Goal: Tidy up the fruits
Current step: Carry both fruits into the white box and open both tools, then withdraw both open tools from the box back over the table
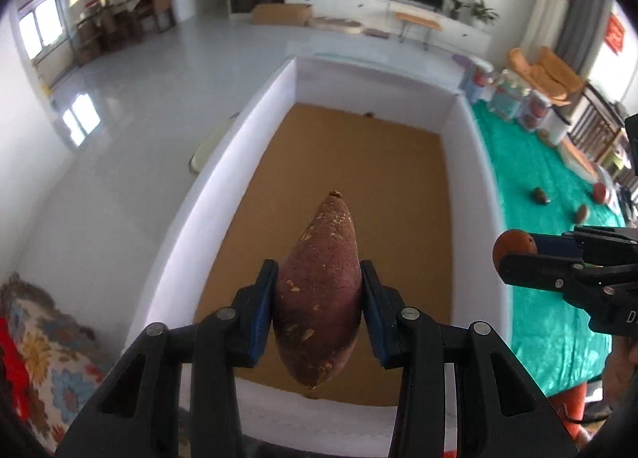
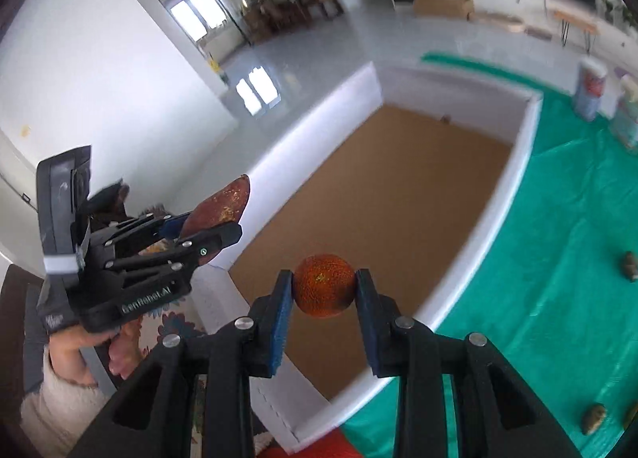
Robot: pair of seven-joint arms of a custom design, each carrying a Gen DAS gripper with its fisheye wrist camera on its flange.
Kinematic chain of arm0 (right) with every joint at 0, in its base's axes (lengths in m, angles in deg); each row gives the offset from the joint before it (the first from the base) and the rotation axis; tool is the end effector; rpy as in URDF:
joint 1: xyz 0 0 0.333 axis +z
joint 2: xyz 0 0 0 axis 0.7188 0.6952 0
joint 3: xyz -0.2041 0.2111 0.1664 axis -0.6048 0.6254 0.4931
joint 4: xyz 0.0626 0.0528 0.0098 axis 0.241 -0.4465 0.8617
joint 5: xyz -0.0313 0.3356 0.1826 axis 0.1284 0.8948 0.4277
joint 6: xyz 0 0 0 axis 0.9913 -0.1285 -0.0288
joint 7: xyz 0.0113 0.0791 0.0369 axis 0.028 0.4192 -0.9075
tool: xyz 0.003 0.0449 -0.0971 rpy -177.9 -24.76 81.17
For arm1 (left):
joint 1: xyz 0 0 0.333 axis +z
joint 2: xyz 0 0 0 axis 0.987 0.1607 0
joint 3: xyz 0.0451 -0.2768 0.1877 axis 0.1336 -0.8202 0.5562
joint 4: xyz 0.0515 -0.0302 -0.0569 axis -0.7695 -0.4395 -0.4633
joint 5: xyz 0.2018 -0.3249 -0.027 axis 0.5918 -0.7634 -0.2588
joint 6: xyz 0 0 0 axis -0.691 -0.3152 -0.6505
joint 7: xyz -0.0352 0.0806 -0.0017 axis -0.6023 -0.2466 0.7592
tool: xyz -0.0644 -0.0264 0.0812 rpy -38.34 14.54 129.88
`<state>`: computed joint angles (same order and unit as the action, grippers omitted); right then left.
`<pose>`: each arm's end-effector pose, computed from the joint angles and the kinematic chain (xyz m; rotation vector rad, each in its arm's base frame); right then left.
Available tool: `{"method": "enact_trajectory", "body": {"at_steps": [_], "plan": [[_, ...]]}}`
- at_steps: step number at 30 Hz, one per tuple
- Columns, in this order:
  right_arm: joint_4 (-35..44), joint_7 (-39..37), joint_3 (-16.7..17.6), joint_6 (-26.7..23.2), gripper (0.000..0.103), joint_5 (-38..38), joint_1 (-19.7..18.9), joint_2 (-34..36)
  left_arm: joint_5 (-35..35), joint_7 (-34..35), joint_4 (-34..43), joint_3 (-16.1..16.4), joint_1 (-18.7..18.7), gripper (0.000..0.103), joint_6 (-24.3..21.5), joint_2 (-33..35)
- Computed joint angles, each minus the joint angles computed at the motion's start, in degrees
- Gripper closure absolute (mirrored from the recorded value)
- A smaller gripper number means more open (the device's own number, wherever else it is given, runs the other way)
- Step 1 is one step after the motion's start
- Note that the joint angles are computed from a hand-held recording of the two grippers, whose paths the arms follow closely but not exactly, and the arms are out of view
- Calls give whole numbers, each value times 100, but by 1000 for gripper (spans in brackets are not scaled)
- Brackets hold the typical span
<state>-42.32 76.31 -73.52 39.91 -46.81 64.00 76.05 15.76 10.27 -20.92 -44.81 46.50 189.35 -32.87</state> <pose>0.6070 0.3036 0.5711 -2.1277 1.3290 0.1308 0.5379 -0.4682 0.5648 -2.0013 1.8411 -0.5687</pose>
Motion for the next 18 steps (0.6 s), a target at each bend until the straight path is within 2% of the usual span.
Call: {"method": "enact_trajectory", "body": {"at_steps": [4,7,11,13,14,15,18], "plan": [[1530,960,-143,-938,72,-1262,571,1377,-600,-128,-166,-36,238,62,-215,197],[2541,1349,-238,-1574,71,-1821,826,2173,-889,22,-78,-75,314,61,-342,379],[3136,1570,-276,-1970,70,-2120,989,2628,-1059,110,316,-30,270,59,-687,666],[3154,1583,-260,-1913,66,-2130,987,2658,-933,63,580,71,171,43,-894,787],[3045,1606,-281,-1793,66,-2161,990,2583,-836,0,651,126,111,38,-991,794],[2930,1589,-274,-1647,65,-2147,951,2504,-722,-108,570,173,69,31,-943,706],[2240,1520,-226,-1052,50,-2012,773,2001,-413,-411,380,202,-15,28,-655,444]]}}
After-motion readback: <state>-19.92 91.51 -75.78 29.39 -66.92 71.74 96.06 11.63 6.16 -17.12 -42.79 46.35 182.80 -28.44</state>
